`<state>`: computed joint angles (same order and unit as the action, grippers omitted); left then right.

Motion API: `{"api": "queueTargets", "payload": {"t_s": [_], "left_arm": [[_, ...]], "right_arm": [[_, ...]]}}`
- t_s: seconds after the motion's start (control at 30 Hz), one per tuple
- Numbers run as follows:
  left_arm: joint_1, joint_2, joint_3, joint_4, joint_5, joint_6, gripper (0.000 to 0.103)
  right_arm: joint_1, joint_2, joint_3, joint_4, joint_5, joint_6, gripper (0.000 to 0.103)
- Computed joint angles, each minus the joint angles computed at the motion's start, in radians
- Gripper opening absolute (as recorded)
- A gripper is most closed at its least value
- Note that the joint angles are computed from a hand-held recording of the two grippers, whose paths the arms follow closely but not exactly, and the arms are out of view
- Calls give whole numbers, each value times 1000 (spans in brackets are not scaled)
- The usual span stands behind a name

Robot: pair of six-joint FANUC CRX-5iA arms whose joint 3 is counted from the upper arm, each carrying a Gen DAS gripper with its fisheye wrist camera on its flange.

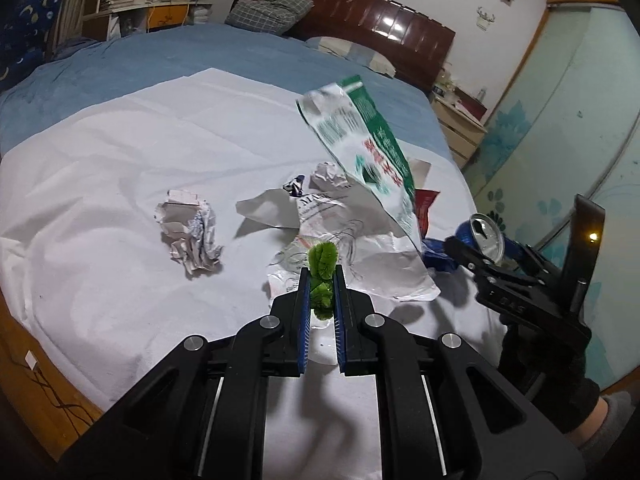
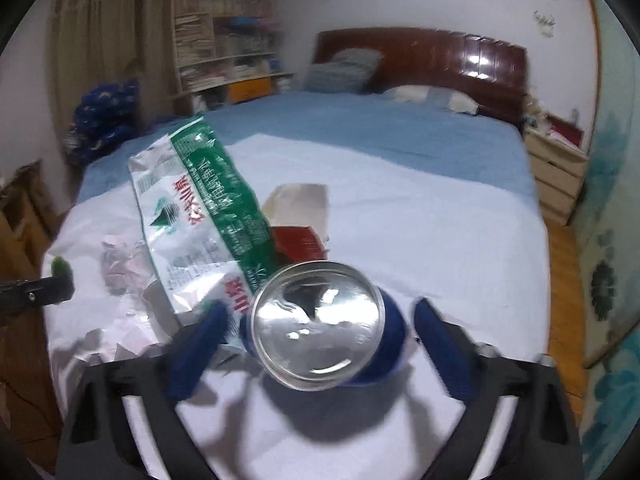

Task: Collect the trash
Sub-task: 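Grasp the green leaves with the left tool while the right tool grasps the blue can, then carry leaves and blue can to the red basket and release both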

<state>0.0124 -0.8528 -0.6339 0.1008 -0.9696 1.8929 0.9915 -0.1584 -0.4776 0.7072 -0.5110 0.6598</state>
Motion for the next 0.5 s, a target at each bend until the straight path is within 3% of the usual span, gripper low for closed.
{"api": "queueTargets", "payload": {"t_s": [0.17,0.33,0.43,0.5], "left_arm": [[-34,11,10,-19,9,44,10],[-97,-7,49,-80,-1,107,10],[-229,-2,106,-189,-12,238,10],[-389,31,174,-319,-36,386,10]], "right_arm": [[2,-20,-8,-16,-13,8,84],[27,-137,-40,-38,-55,5,83],[83,-285,-85,-25,-134,-20,83],[126,-382,-90,-31,-214,-16,83]]}}
